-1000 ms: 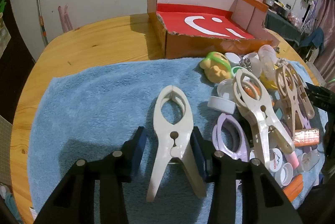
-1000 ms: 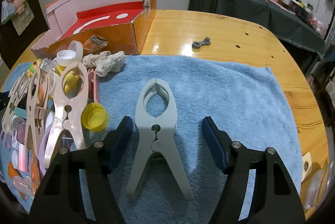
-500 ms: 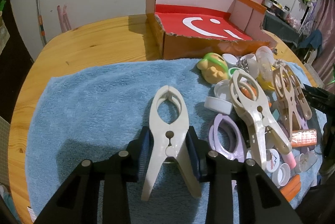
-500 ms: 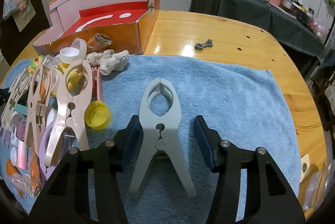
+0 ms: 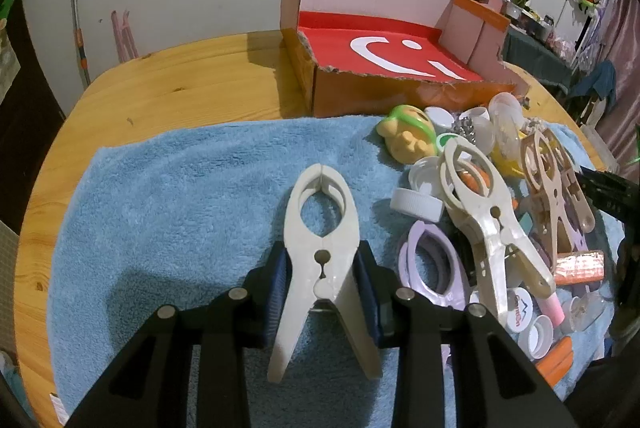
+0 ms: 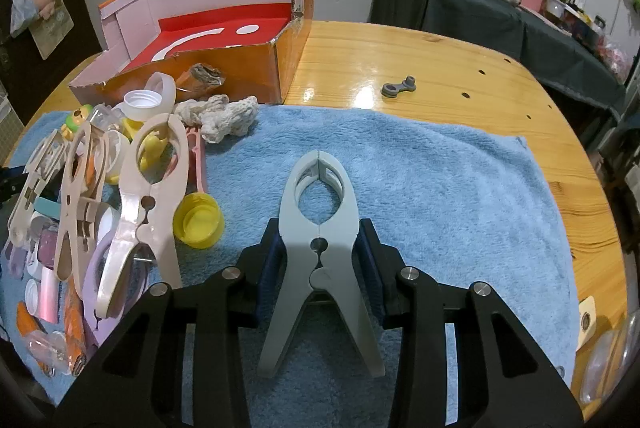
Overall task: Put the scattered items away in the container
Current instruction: 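Hold both clamps closed and lift them off the towel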
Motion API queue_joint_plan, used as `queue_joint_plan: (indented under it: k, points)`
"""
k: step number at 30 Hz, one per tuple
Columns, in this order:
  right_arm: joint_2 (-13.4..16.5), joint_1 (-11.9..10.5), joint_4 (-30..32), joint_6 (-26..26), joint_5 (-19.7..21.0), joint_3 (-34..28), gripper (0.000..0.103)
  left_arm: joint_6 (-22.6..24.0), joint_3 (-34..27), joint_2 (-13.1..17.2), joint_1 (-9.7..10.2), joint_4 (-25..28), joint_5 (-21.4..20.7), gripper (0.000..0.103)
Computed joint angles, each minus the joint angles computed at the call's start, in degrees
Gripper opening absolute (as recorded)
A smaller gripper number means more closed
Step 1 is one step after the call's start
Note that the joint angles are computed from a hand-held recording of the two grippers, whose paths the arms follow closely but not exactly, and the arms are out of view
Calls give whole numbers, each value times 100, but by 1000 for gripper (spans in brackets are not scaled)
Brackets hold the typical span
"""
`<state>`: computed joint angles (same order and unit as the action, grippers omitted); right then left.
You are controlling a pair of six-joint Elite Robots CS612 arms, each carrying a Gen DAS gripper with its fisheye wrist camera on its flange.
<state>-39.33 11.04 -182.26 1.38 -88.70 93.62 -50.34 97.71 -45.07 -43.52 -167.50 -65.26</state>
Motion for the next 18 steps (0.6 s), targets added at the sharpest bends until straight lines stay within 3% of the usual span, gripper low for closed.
queue_joint_plan:
  k: [18]
  points:
    - [-50,6,49,-9,61,5,36,-14,43,-30,-8,-32,79,35]
